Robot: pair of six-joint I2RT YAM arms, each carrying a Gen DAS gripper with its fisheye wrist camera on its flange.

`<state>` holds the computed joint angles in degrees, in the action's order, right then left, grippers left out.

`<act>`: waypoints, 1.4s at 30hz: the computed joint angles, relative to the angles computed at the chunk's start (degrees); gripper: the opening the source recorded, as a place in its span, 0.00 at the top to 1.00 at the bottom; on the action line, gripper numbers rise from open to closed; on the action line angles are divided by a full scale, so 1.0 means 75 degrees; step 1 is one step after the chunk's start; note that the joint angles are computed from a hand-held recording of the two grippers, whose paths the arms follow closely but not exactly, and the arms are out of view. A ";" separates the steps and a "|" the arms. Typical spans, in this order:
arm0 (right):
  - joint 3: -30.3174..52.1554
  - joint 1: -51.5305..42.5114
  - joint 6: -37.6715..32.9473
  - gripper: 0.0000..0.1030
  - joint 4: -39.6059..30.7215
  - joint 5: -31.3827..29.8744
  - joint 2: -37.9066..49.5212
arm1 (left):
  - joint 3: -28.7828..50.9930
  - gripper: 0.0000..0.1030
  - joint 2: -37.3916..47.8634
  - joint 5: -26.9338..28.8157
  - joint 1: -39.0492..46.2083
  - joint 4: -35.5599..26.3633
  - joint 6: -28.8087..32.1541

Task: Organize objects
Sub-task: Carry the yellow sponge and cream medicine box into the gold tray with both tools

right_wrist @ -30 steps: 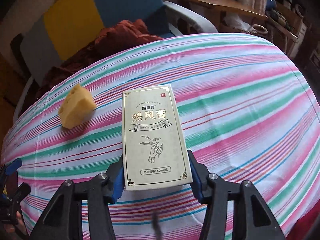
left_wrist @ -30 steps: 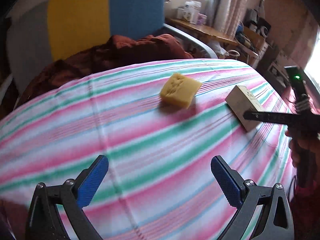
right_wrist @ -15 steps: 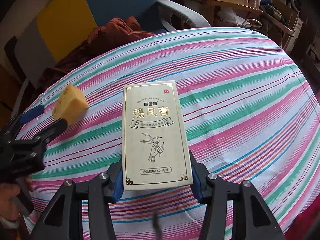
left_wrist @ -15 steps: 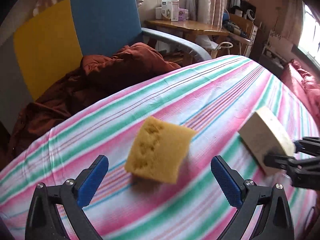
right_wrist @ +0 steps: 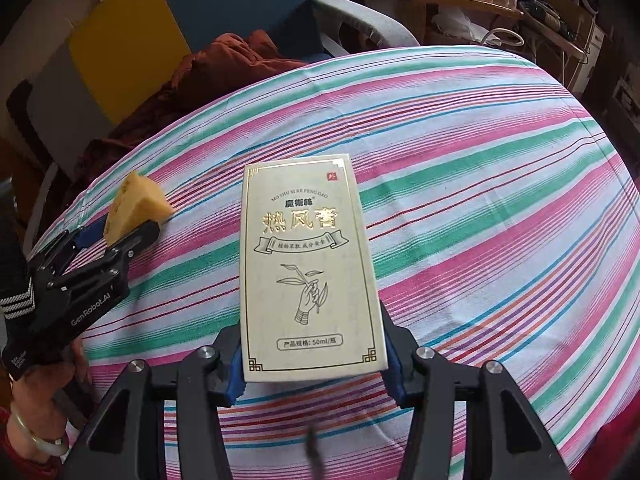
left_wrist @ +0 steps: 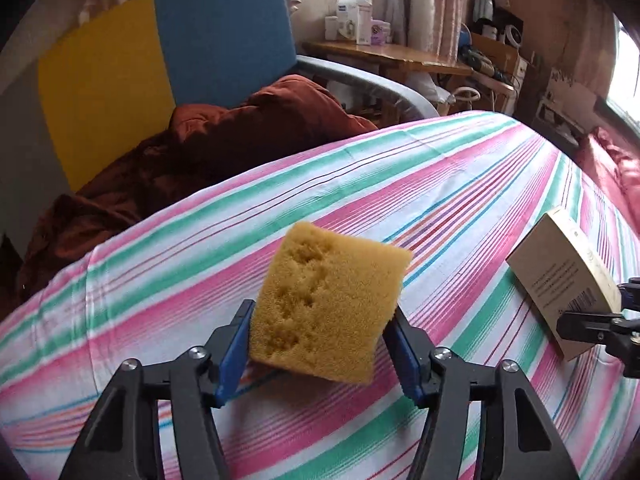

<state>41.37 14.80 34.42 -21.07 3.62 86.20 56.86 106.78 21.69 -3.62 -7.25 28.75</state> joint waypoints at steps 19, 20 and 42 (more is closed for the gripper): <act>0.0270 0.0884 -0.0289 0.49 0.0006 0.1499 0.0091 | -0.1707 0.49 -0.1987 0.1819 0.2416 -0.0993 0.0678; 0.0261 0.0958 -0.0297 0.49 0.0005 0.1614 0.0042 | -0.1732 0.49 -0.2161 0.2118 0.2773 -0.1406 0.1035; 0.1597 0.3791 -0.0230 0.49 -0.0831 0.3905 0.0154 | 0.1639 0.48 -0.1109 0.3735 0.9186 -1.0507 0.9681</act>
<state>53.35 43.23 32.69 -27.30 32.91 87.35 69.15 98.46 49.70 65.27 -86.06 101.36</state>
